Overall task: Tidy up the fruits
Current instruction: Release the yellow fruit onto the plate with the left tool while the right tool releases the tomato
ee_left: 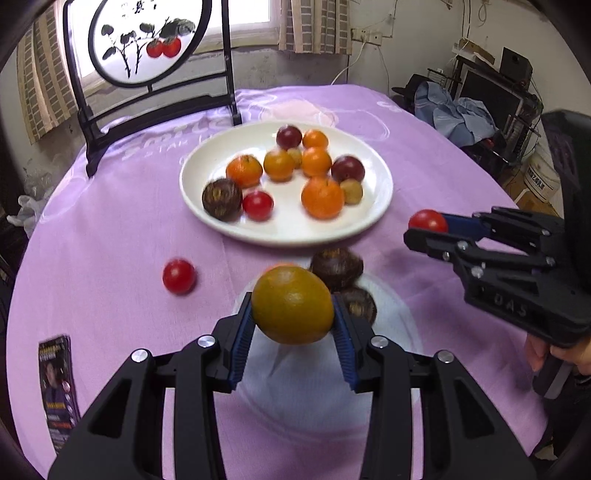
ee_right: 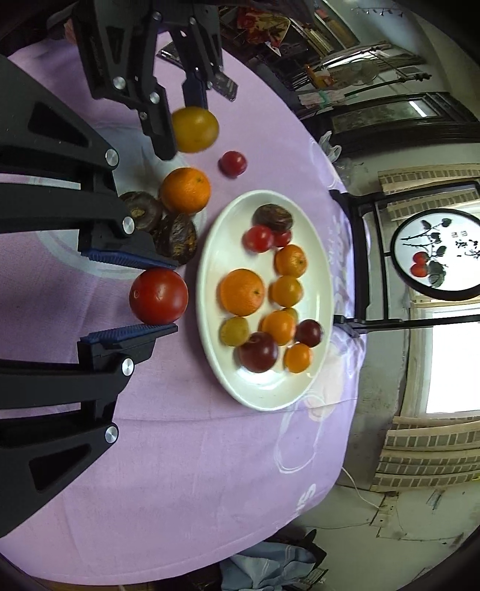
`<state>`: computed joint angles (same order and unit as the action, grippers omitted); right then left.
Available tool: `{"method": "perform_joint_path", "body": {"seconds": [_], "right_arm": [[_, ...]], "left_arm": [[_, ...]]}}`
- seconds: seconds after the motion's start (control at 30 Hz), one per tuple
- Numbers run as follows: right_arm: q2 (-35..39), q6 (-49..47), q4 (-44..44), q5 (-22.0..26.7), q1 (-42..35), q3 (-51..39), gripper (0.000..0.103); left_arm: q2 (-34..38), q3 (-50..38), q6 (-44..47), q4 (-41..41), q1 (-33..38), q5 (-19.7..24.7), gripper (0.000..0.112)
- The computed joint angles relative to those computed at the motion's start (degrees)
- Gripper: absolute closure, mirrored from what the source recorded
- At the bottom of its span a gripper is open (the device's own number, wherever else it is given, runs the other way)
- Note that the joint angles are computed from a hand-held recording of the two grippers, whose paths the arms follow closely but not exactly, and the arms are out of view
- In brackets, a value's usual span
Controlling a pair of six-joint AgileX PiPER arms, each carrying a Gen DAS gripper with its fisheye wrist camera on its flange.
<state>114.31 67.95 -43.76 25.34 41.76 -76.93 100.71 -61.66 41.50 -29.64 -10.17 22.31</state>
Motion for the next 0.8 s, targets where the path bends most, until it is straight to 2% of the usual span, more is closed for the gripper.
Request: {"method": "perform_joint_path", "body": {"seconds": [0.17,0.27,0.63,0.73,0.77,0.8], "right_arm": [[2.4,-5.9,2.6,1.8,-1.7,-6.3,0.074],[5.0,-10.1,5.8,2.2,-3.1,-10.9,0.074],[15.9,-26.0,25.3,3.4,-9.0,-27.0,0.074],[17.8,-29.4,31.8,2.8,-10.5,-29.1,0.072],[17.9,-28.3,31.5,2.3,-10.7,-28.9,0.069],[17.6,-25.9,30.2,1.5,-10.8,-27.9,0.06]], "left_arm": [[4.4,-9.3,-8.5,6.2,-1.9,1.1,0.073],[9.2,-16.7,-18.5,14.6,-3.2,3.1,0.073],[21.7,-34.1,-29.1,22.9,-3.7,10.0,0.073],[24.3,-37.6,-31.0,23.6,-3.7,11.5,0.073],[24.7,-38.0,-32.0,24.4,-3.7,11.2,0.073],[24.8,-38.0,-33.0,25.1,-3.7,10.7,0.072]]}}
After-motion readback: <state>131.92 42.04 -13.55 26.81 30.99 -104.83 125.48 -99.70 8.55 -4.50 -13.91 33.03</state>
